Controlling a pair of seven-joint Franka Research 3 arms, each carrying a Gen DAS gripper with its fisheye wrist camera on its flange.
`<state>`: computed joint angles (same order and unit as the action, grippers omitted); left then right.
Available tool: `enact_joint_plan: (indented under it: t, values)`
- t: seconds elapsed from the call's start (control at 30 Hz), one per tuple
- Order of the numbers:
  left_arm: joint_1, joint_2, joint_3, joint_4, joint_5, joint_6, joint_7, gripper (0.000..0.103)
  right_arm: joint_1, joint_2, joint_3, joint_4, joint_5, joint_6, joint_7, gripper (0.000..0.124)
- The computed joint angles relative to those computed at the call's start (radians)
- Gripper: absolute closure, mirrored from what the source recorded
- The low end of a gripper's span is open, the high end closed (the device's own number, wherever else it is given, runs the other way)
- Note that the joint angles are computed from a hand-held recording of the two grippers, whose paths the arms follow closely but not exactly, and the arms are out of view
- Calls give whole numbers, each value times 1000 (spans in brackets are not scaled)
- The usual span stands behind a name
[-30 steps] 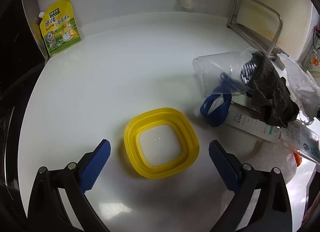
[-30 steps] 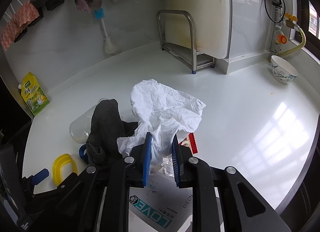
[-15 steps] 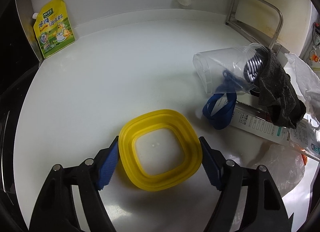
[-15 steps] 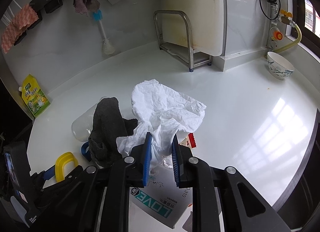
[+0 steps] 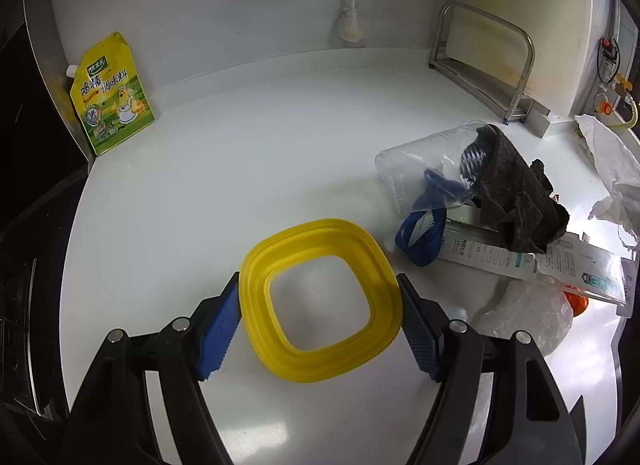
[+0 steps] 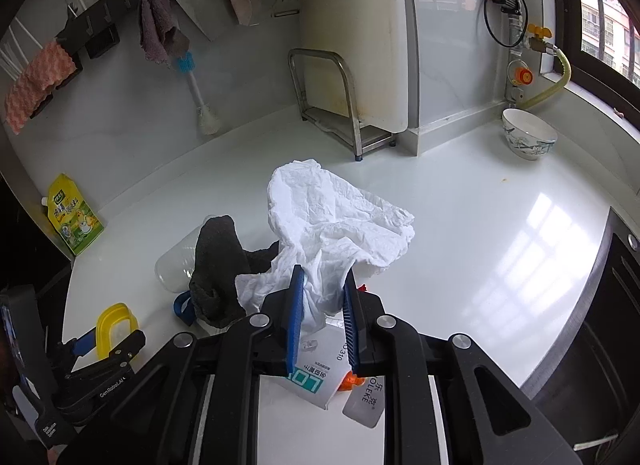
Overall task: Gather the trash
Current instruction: 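Grasp the white tissue with the right tool while the left tool grasps the yellow lid, then carry the tissue and yellow lid over the bin with both tools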
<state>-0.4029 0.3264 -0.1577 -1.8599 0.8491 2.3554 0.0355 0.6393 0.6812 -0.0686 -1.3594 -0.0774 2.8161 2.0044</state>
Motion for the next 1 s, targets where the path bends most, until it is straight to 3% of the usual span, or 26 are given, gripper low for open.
enact_joint_plan:
  t: [0.4,0.67,0.87,1.0]
  values:
    - [-52,-114,-63,-33,64,-65,-4,31,66,-298,-63,-427,-91,150,130,106]
    - [-120,-116,-120,-10,56,-76,22,31,99,-546,-101,-767,-317,210,346,106]
    - [-180,-83,-140,6,40,-50,36,31,41,-709,-50,-995,-424,211,448,106]
    - [-224,-45,-145,27,29,-41,54,31,-4,-780,-4,-1116,-410,213,455,106]
